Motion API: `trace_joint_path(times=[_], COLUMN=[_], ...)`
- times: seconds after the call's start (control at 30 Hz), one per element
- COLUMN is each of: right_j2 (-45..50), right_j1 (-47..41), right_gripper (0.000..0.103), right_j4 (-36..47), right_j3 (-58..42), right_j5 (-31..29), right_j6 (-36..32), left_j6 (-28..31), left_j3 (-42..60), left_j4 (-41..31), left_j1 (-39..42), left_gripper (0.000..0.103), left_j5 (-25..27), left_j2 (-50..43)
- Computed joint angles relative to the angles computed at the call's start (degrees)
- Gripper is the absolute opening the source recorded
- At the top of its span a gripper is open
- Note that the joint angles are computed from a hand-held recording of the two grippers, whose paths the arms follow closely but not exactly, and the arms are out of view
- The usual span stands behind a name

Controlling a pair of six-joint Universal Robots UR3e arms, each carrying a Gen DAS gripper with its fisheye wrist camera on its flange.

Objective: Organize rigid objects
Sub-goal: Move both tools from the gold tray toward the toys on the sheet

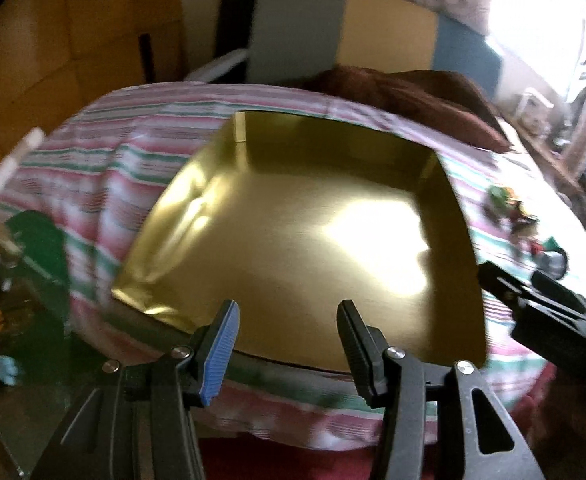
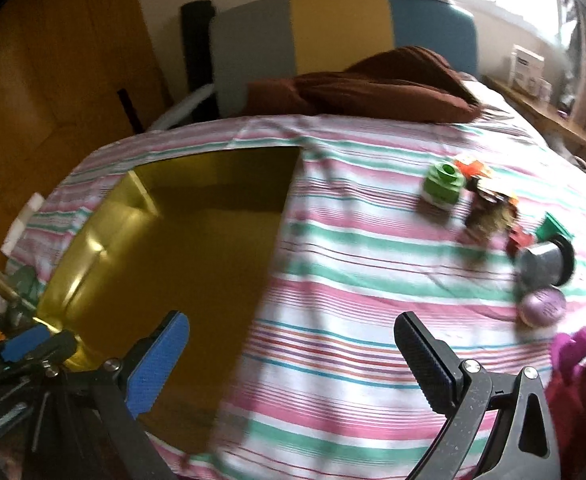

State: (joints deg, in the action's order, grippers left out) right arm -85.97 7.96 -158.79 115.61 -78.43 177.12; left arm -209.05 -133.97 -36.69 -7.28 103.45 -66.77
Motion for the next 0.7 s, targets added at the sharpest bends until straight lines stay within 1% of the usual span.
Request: trace_joint_path(times=[0.07, 0.17, 0.23, 0.4, 0.47, 0.5, 0.53, 0.6, 0.7], right_j2=[-1.06, -3.46, -4.47, -9.03, -9.56, -9.43, -8.68, -5.46, -0.84], right_j1=[-1.99, -6.74, -9.97, -20.42, -24.82, -26.29, -28.7, -31.95, -34.82], right_gripper=[0.103, 0.103, 0.103, 0.103, 0.103, 0.103, 0.103, 0.103, 0.103], right_j4=[-0.54, 0.51, 1.57, 3.92, 5.09, 5.62, 6.76, 10.82, 14.52], right_j3=[1.77, 4.54, 5.6, 7.78, 6.83, 6.19, 4.7, -0.58, -7.61], right_j5=[-0.67, 0.35, 0.98, 3.6, 4.95, 5.51, 6.47, 7.09, 7.29], right_j6=[0.08, -0.63, -1.65, -6.53, -8.57, -9.09, -9.84, -10.82, -12.79], left_j6=[1.31, 2.18, 3.22, 6.61, 8.16, 8.11, 7.92, 8.28, 8.94], left_j3=[-0.01, 1.28, 1.65, 2.64, 4.06, 5.45, 7.06, 10.3, 15.96], left_j4=[1.79, 3.22, 4.15, 7.46, 6.3, 5.86, 5.95, 6.07, 7.22], left_j1=[-1.12, -3.37, -3.79, -2.48, -1.61, -2.25, -3.65, -6.75, -12.61], left_gripper=[0.052, 0.052, 0.052, 0.052, 0.052, 0.053, 0.053, 0.053, 0.053], left_j5=[-2.08, -3.65, -6.19, -17.24, -22.39, -23.56, -23.43, -21.54, -16.63], left_j2=[-0.94, -3.69, -4.68, -7.7, -8.78, -10.07, -11.54, -14.27, -19.71])
